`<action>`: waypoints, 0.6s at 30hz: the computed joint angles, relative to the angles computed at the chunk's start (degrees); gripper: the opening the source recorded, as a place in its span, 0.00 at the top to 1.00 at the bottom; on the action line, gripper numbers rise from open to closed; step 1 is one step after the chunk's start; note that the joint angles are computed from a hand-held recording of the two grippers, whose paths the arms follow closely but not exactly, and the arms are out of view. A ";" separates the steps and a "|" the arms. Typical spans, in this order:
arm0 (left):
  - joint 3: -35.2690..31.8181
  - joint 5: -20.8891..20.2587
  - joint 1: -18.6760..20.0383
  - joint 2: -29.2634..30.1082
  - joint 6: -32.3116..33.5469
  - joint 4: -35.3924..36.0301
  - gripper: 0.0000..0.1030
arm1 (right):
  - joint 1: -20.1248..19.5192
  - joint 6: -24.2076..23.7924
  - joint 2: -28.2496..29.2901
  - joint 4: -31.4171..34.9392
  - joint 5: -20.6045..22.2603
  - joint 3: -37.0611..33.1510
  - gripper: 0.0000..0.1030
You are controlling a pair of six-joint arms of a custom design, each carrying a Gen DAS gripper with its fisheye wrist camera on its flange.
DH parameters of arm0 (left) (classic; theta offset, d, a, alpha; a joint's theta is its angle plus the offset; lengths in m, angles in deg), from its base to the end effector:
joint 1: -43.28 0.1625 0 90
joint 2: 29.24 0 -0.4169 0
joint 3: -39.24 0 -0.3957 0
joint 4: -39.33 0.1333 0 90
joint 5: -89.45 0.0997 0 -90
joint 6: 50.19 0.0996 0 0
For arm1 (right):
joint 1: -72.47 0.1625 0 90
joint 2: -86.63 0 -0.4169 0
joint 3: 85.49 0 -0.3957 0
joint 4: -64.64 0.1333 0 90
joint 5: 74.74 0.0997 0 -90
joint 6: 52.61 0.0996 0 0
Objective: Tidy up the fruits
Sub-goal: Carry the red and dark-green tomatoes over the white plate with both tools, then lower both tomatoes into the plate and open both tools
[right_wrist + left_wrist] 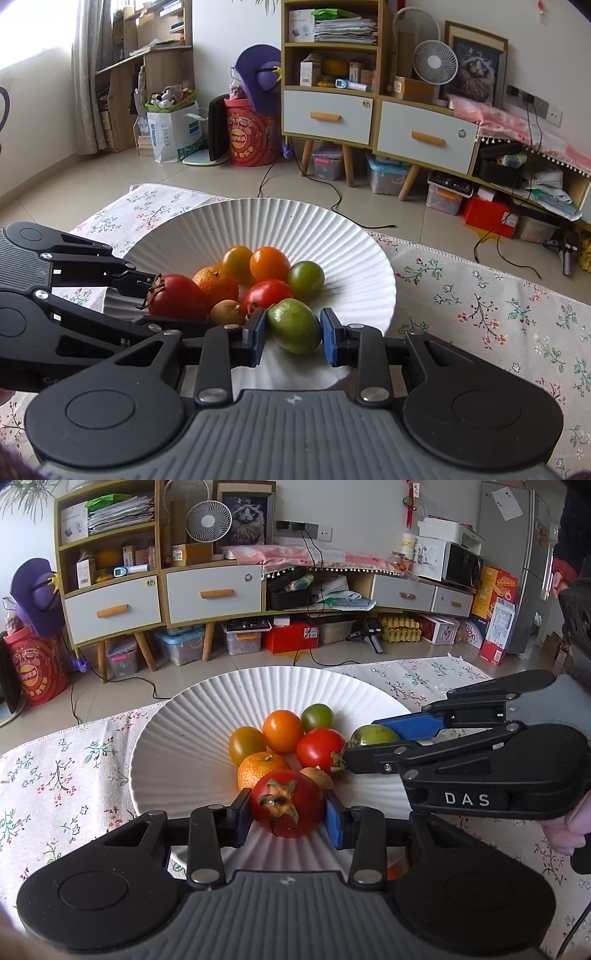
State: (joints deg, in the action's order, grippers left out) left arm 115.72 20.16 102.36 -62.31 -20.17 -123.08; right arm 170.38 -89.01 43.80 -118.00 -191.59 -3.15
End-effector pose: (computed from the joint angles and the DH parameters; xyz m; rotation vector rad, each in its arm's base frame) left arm -0.2507 -0.7465 0.0849 1.2605 2.3944 -0.7029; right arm 0.1896 -0.7227 0.2206 0.6131 -2.2335 0.9795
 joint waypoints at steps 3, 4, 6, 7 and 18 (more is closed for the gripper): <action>-0.50 -0.23 0.13 0.38 0.38 -0.16 0.61 | 0.04 -0.14 0.22 0.04 -0.12 -0.28 0.73; -0.47 -0.32 0.17 0.45 0.60 -0.51 0.61 | 0.06 -0.12 0.23 0.05 -0.15 -0.29 0.73; -0.25 -0.34 0.16 0.42 0.65 -0.98 0.61 | 0.06 -0.12 0.25 0.05 -0.16 -0.32 0.72; -0.13 -0.21 0.06 0.42 0.66 -1.15 0.60 | 0.06 -0.11 0.24 0.17 -0.11 -0.36 0.72; 1.80 0.04 -0.60 -0.81 2.70 -2.32 0.43 | -0.23 3.71 -1.31 1.30 1.57 0.70 0.61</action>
